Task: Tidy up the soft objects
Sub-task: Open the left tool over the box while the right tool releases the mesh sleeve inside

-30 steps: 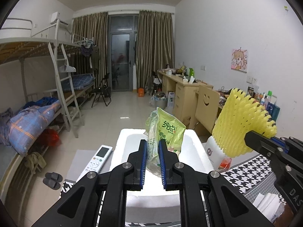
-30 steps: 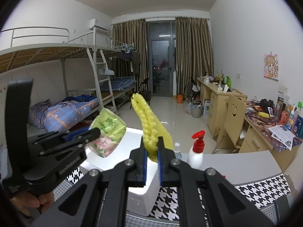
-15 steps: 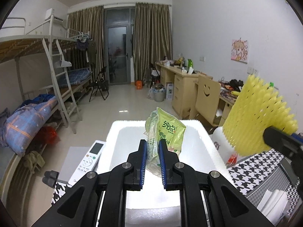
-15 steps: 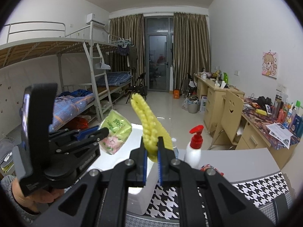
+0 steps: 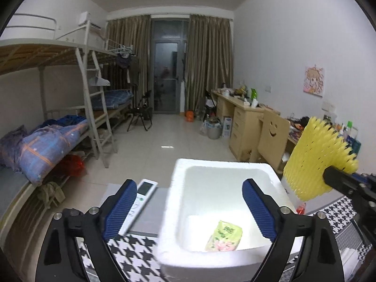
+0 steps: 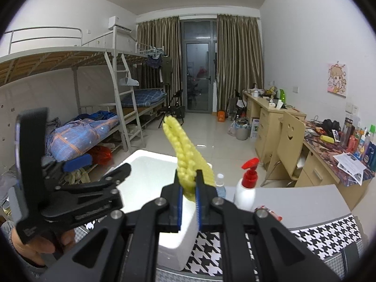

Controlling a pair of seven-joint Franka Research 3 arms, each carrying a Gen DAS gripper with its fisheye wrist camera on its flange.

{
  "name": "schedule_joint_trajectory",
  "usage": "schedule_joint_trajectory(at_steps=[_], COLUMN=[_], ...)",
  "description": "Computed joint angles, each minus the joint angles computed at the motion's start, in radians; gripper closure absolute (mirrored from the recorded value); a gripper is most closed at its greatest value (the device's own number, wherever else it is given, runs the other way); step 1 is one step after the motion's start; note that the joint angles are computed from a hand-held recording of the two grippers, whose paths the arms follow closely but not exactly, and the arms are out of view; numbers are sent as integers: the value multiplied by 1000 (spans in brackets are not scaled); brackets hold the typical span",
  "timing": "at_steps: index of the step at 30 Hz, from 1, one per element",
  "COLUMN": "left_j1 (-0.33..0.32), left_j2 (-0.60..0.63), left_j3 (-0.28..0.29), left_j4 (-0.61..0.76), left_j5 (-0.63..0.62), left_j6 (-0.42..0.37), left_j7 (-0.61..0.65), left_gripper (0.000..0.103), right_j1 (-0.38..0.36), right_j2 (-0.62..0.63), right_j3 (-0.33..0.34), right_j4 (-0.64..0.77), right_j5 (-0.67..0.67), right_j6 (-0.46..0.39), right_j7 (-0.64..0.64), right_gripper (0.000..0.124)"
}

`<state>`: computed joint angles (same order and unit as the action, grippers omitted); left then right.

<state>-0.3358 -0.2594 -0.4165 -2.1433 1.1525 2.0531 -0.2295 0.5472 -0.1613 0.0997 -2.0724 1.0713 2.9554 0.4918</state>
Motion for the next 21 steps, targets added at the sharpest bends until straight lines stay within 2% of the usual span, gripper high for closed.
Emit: schedule_joint_trajectory(at_steps=[1, 6, 21], left_j1=[-1, -9, -17], left_j2=[-8, -48, -167], left_j3=[-5, -29, -62], left_j4=[-4, -24, -122], left_j5=[2, -16, -85], left_j6=[-15, -119, -202], left_j7=[-5, -14, -31], left_gripper=[5, 3, 2], right_j1=[0, 3, 0], right_j2=[4, 24, 78], right_j3=[2, 17, 50], right_j4=[4, 28, 78], right_j5=[-7, -40, -92], right_j6=[-4, -17, -62], right_j7=[6, 35, 71], right_gripper=[112, 112, 112])
